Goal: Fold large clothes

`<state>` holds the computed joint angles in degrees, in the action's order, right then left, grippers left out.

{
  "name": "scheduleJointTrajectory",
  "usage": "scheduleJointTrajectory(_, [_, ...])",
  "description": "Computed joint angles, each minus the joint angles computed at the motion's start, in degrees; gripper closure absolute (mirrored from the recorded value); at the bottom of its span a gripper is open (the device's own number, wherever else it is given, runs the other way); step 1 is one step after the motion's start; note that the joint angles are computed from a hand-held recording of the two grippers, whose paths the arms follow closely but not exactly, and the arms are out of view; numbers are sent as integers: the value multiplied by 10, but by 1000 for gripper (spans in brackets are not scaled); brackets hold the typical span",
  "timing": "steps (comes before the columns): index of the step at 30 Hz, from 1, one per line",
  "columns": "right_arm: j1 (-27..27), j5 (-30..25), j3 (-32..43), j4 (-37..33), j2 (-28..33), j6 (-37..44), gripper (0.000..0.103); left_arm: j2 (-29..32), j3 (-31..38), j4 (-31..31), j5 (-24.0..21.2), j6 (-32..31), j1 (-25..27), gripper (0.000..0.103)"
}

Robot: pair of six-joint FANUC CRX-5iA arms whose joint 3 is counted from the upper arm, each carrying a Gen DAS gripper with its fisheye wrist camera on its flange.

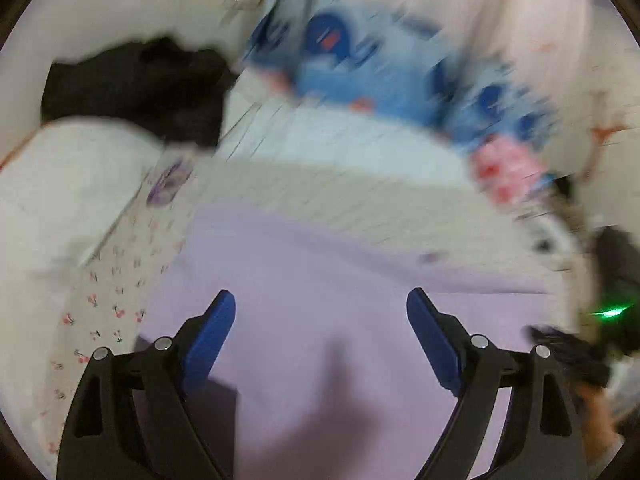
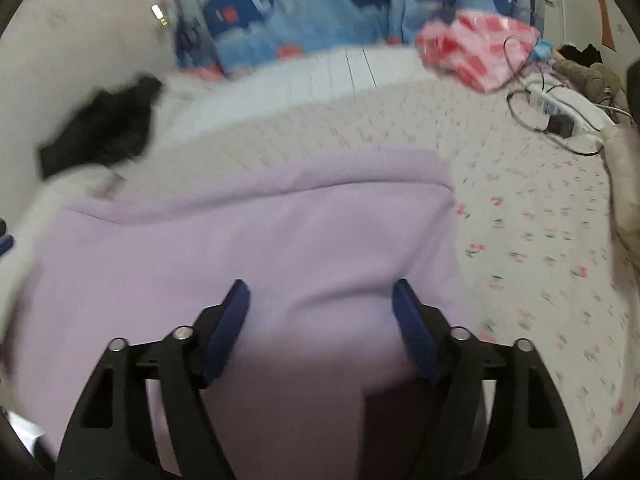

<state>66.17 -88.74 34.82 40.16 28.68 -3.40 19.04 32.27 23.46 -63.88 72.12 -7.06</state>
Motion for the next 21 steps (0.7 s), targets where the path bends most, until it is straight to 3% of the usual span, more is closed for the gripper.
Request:
scheduleJointTrajectory(3, [-18,20,12,-9,-1,10,22,70,60,-15,-69,69,10,20])
scheduleJointTrajectory(8, [-9,-38,105,49,44,113,22,9,13,-12,2,35,-1,20])
scheduleJointTrajectory(12, [-54,-91,227,-1,122,179,19,4,19,-64,77,16,-40,9])
scheduleJointTrajectory(14, [-78,-78,223,-63,125,180,12,46,67,-88,46,33,-48,9])
scheduleJointTrajectory(16, [-84,-64,206,-65,120,167,10,76,97,-85,16,53,-44,8])
scheduleJointTrajectory(19, [-94,-93,267,-69,157,199,9,78,82,-76,25,61,-39,8])
scheduleJointTrajectory(21, [-100,-72,235,-82,139,186,8,66,59,-75,46,55,-40,8])
